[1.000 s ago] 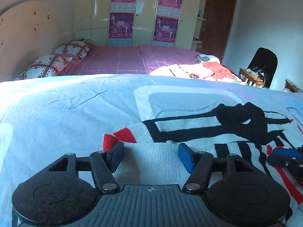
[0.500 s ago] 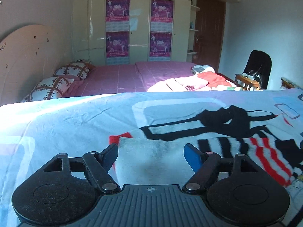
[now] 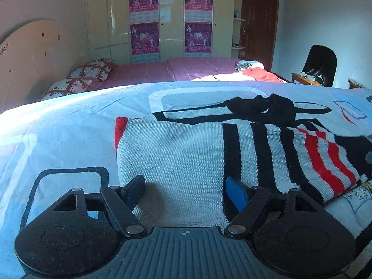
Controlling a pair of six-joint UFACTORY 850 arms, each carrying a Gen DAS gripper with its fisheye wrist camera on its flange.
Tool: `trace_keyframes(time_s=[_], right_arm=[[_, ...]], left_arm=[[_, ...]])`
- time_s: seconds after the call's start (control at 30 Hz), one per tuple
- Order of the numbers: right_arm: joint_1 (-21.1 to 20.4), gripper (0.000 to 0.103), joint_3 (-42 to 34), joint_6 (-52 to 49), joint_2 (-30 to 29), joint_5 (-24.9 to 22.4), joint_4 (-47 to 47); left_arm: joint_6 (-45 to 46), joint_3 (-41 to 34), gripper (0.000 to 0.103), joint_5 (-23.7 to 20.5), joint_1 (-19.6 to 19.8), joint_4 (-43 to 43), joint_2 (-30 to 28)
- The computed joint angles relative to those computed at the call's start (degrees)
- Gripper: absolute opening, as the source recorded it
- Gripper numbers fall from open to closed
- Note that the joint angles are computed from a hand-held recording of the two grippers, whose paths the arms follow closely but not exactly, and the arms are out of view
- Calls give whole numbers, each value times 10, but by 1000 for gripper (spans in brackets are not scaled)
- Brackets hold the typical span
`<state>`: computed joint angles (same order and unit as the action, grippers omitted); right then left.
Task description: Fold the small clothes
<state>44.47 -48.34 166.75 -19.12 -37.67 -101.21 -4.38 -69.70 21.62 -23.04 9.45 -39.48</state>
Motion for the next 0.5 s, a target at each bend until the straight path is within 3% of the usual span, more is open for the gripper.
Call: trace_keyframes(time_s=[0.03,0.07,0.13,0.2,0.27,0.33,0.37,0.43,0.5], right_arm=[[-5,10,-7,-13,-9,9,12],[-2,19,-10,-24,-12,-6,19],[18,29,-24,-81,-20,-79,74],[28,27,-17,-75,-14,-113,49],[17,25,-20,-90,-15,-75,5],[6,24,-42,-168,-34,-24,7],[2,24,-55,-211,-48,-5,30],[4,25,-59,-247,-46,-9,40],[1,27,-59,-217,-42,-27,6]], left_arm=[[34,1,76,-6,-5,-34,4],[56,7,76,-1,-9,-57,11],[28,28,76,31,-17,-33,29],[-10,34,76,41,-28,6,36],[-4,21,76,28,-47,13,24],[65,2,77,-8,-69,-60,2],[88,6,77,5,-74,-88,3],[62,2,77,2,-75,-75,9],[-7,-11,77,26,-73,-20,5]])
